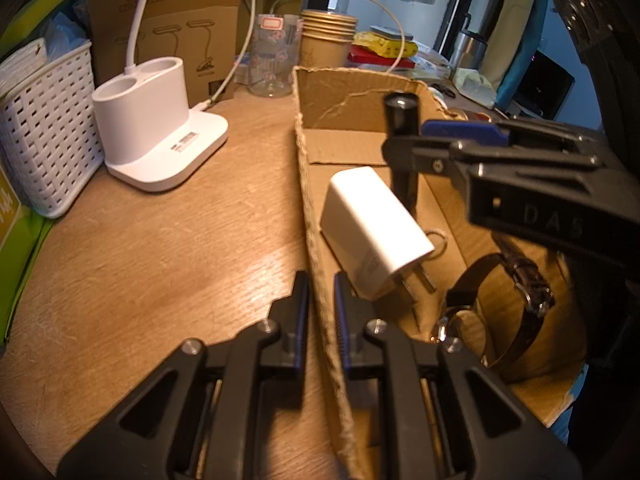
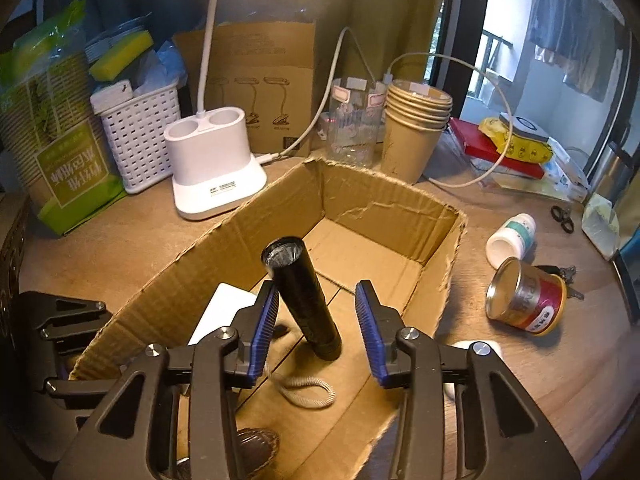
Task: Organize rigid objects
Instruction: 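Open the right tool to drop the flashlight and withdraw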
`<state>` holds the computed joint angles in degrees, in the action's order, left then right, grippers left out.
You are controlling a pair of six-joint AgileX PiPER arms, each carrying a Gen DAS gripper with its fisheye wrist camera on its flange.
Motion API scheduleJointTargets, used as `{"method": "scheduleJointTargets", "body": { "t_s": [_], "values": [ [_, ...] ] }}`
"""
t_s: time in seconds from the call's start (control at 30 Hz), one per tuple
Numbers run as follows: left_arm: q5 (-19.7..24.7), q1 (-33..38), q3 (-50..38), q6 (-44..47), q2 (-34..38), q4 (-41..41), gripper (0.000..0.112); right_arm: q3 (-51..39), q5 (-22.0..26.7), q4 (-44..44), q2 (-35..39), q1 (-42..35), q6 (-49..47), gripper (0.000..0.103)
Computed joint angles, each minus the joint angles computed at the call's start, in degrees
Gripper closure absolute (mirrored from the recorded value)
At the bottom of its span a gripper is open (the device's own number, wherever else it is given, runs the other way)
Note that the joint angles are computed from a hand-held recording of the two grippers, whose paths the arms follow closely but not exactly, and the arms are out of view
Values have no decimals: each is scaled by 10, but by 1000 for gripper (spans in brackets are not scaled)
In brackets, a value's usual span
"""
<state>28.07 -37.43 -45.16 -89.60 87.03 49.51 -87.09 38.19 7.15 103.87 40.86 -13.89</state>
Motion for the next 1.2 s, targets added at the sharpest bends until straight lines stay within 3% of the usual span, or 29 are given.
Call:
{"method": "scheduleJointTargets", "body": {
  "t_s": [0.33, 0.43, 1.2],
  "values": [
    [-1, 0, -1, -4, 4, 3, 98, 18, -23, 8, -25, -25, 0, 56],
    [0, -2, -1, -6, 3, 4, 98, 31, -29, 17, -42, -39, -7, 51],
    [-1, -1, -1, -6, 4, 4, 98, 93, -67, 26, -96, -140, -8, 50]
  ]
}}
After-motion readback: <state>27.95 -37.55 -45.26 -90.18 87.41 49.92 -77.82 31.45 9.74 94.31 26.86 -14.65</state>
